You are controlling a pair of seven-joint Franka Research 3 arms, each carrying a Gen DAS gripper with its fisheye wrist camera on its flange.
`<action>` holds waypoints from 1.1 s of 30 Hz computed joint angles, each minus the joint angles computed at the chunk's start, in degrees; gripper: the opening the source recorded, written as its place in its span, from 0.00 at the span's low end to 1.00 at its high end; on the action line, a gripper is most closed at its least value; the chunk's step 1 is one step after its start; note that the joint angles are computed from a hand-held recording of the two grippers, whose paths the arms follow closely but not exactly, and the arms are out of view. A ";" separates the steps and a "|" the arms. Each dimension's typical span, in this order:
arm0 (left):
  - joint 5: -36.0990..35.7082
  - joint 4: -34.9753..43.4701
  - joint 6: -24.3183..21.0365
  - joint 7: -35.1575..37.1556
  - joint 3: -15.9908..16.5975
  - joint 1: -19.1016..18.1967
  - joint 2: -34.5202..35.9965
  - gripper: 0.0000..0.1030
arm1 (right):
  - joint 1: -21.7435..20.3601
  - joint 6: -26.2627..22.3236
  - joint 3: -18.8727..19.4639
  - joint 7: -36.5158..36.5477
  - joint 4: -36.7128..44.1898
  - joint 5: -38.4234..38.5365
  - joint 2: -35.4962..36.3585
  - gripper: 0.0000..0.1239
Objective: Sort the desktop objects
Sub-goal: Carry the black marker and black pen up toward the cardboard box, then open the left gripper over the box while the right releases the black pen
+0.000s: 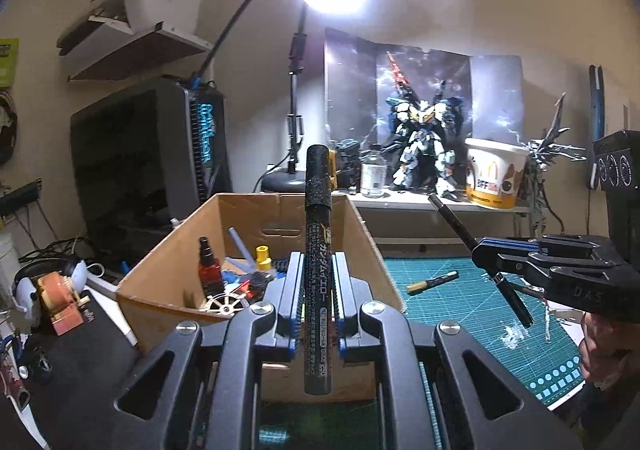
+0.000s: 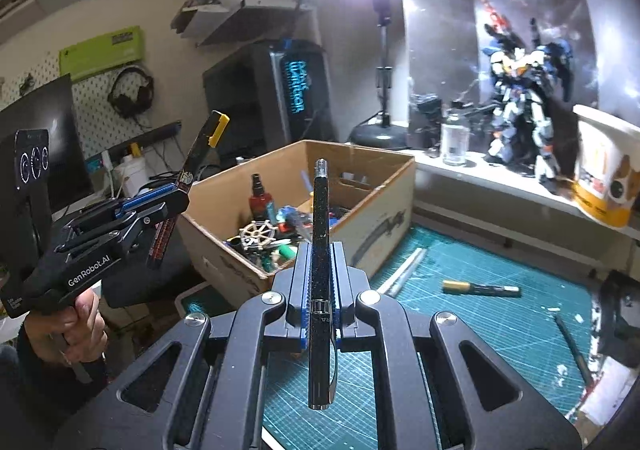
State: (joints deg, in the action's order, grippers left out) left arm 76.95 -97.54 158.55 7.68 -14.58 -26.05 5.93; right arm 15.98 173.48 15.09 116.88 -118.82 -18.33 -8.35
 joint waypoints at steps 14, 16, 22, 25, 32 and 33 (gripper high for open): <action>-6.49 -4.79 -2.75 3.04 -0.83 2.64 -3.72 0.13 | 10.95 0.62 -5.72 -27.69 5.02 28.20 5.84 0.07; -8.53 -5.16 -2.62 4.73 -0.96 3.09 -4.00 0.13 | 11.97 -0.38 -6.08 -34.31 5.94 35.73 6.48 0.07; -14.67 -4.88 -1.27 9.22 -1.01 4.23 -3.77 0.13 | 11.76 -3.97 -5.88 -43.86 9.10 46.90 8.16 0.07; -21.65 -3.17 -0.40 16.15 -0.96 4.59 -2.41 0.13 | 11.13 -6.76 -5.96 -46.49 12.08 49.33 9.37 0.07; -34.85 8.11 -9.14 33.27 -0.71 3.29 3.89 0.13 | 9.30 -15.44 -5.82 -48.24 23.82 47.28 15.12 0.07; -36.51 10.23 -10.45 35.72 -0.56 3.01 5.11 0.13 | 9.11 -16.90 -5.81 -48.24 25.93 46.92 16.27 0.07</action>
State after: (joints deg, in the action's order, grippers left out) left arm 40.44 -87.31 148.11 43.40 -15.14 -23.04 11.04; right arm 25.09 156.58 9.28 68.64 -92.89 28.59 7.92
